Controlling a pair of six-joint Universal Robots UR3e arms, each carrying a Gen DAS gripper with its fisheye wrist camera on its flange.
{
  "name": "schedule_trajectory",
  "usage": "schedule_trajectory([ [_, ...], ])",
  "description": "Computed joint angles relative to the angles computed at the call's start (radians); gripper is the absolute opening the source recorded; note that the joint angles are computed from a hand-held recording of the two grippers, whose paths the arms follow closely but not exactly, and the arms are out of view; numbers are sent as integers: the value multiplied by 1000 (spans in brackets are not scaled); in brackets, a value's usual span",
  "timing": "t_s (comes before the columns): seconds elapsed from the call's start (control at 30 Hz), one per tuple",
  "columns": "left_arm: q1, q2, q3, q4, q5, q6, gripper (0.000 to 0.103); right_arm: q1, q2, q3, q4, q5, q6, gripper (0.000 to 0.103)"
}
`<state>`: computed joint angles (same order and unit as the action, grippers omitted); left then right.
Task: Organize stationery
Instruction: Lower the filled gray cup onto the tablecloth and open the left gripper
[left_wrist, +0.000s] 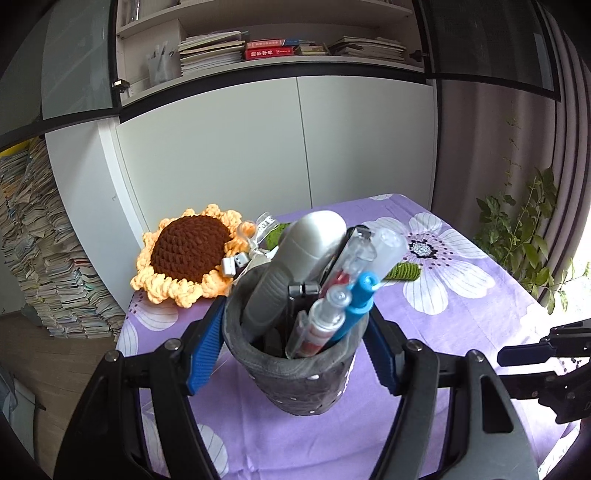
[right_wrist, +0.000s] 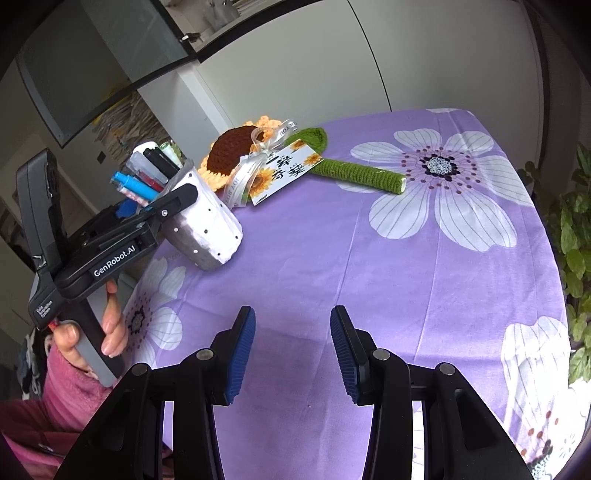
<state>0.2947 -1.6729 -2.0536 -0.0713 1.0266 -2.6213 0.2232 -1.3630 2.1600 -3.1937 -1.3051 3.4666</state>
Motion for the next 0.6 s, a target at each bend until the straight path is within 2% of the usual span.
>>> schedule_trajectory([
  [0.33,-131,-157,168,-11,75,-71,68,-83,-83,139,-68,28,10,43],
  [0.47,-166,-216,208,-54,104,-44,71,-95,-99,166,-80,28,17,43],
  [0.53,-179,-222,185,2,132,-45,71,-100,-105,179,-89,36,14,43],
  [0.6,-186,-216,180,6,144,-39,71,-103,-111,186,-88,36,11,43],
])
